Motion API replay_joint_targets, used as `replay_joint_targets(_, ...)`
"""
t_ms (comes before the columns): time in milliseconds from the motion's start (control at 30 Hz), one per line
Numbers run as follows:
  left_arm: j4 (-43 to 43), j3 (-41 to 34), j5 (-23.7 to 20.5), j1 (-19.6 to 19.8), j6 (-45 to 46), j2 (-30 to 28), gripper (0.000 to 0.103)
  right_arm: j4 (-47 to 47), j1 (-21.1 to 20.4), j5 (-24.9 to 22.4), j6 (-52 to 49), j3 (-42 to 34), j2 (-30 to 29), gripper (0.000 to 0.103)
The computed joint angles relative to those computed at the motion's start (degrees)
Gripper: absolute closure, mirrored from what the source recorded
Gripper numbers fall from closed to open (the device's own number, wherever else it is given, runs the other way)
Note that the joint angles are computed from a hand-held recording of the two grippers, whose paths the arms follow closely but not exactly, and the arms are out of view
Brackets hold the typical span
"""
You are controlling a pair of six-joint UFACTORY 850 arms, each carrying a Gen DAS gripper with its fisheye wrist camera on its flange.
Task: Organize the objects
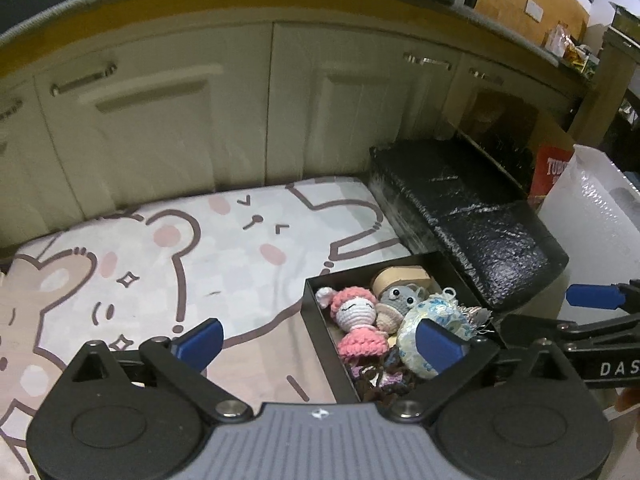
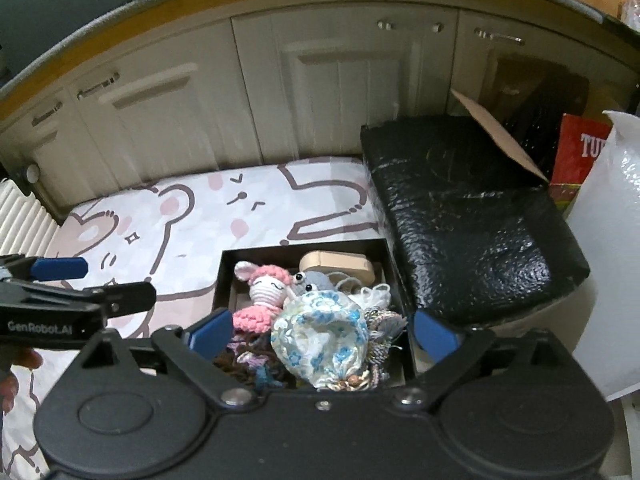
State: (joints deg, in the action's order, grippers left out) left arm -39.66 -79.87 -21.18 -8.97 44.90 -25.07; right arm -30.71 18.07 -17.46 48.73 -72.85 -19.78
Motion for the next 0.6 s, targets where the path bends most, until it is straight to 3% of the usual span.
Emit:
replay_joint_targets(233,-1.5,4.5,2.5,0.4,1.3,4.7,0.002,-9.0,1.2,-0.5,10.1,2.6,3.1,0.000)
replay_joint_targets(433,3.6,7.9,5.6,-0.1,-4.0,8.4,0.002,-14.6,1.9,-1.1,15.1,5.3,6.4,0.000)
replay_joint_targets(600,-2.8,10.7,5.0,0.3,2.0,11.1,0.002,-17.2,2.7,-1.0,16.5,8.0,9.6,0.000)
